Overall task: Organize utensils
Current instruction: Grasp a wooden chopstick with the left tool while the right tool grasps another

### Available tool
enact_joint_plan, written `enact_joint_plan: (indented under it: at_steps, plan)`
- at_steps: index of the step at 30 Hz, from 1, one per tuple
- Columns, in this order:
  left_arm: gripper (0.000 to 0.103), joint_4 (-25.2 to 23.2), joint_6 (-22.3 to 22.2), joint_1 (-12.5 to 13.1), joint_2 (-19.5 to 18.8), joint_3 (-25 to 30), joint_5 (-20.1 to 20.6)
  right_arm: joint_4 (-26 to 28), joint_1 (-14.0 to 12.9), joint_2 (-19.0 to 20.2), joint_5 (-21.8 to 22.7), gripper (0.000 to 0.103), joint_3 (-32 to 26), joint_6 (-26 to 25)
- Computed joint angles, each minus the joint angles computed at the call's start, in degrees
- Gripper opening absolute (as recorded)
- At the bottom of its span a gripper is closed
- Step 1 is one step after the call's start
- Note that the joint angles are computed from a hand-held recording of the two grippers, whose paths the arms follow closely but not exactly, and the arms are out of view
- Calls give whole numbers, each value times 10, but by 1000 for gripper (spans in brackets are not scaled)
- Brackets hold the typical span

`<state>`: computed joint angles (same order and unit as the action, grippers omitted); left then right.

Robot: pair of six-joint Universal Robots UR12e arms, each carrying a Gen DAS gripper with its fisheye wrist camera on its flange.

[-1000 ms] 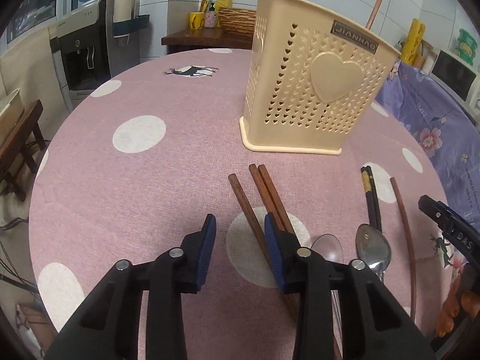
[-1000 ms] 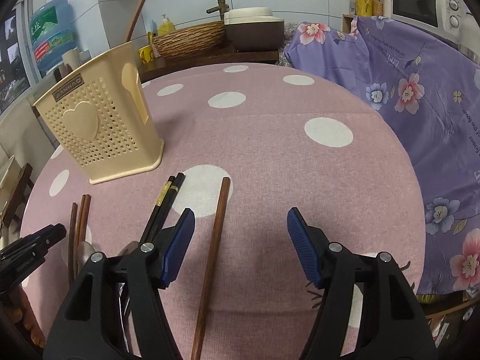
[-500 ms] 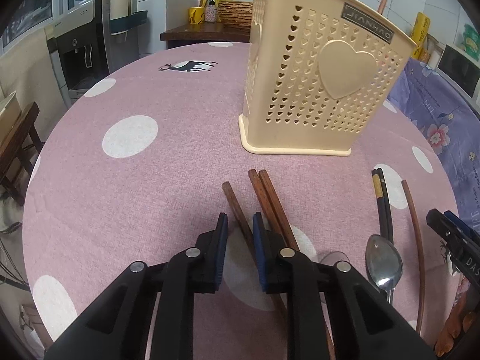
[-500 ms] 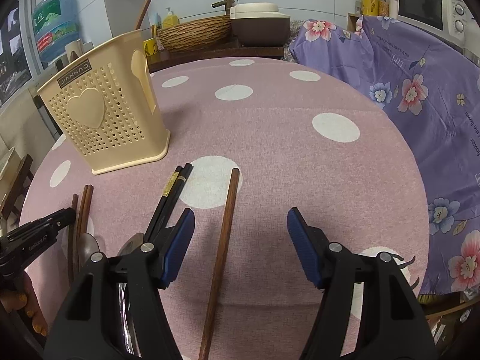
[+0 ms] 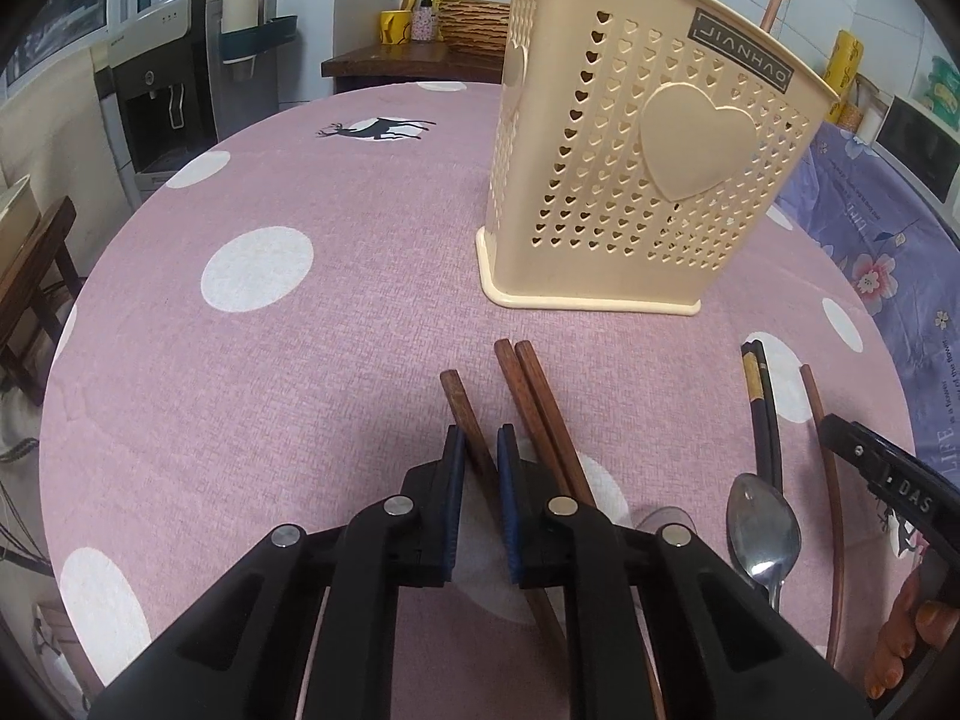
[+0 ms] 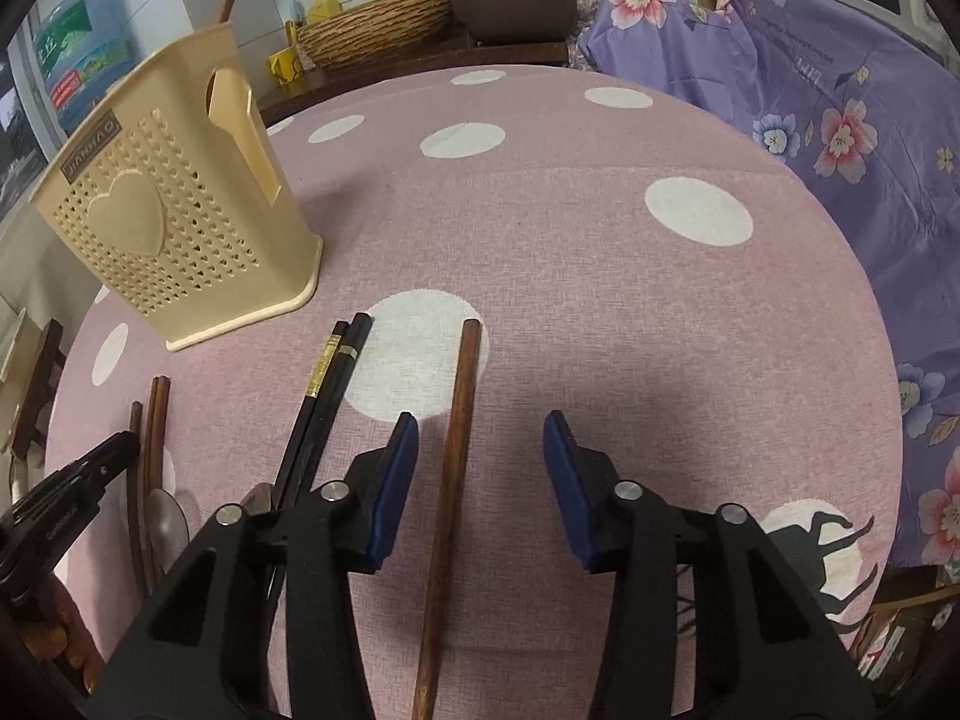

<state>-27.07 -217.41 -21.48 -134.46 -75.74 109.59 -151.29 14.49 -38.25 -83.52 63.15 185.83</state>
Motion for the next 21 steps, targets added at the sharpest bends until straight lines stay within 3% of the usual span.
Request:
enact_joint_plan:
  at_steps: [7,12,21]
  plan:
    - [12,-18,11,-8,-9,16,32,-8,16,12,-64,29,-16,-36]
    - [12,-25,23,-7,-16,29,33,4,18,21,-55,13,-34,-53]
    - [12,-10,34,6,-14,25,-9,11,13,28,-32,10,-48,-52]
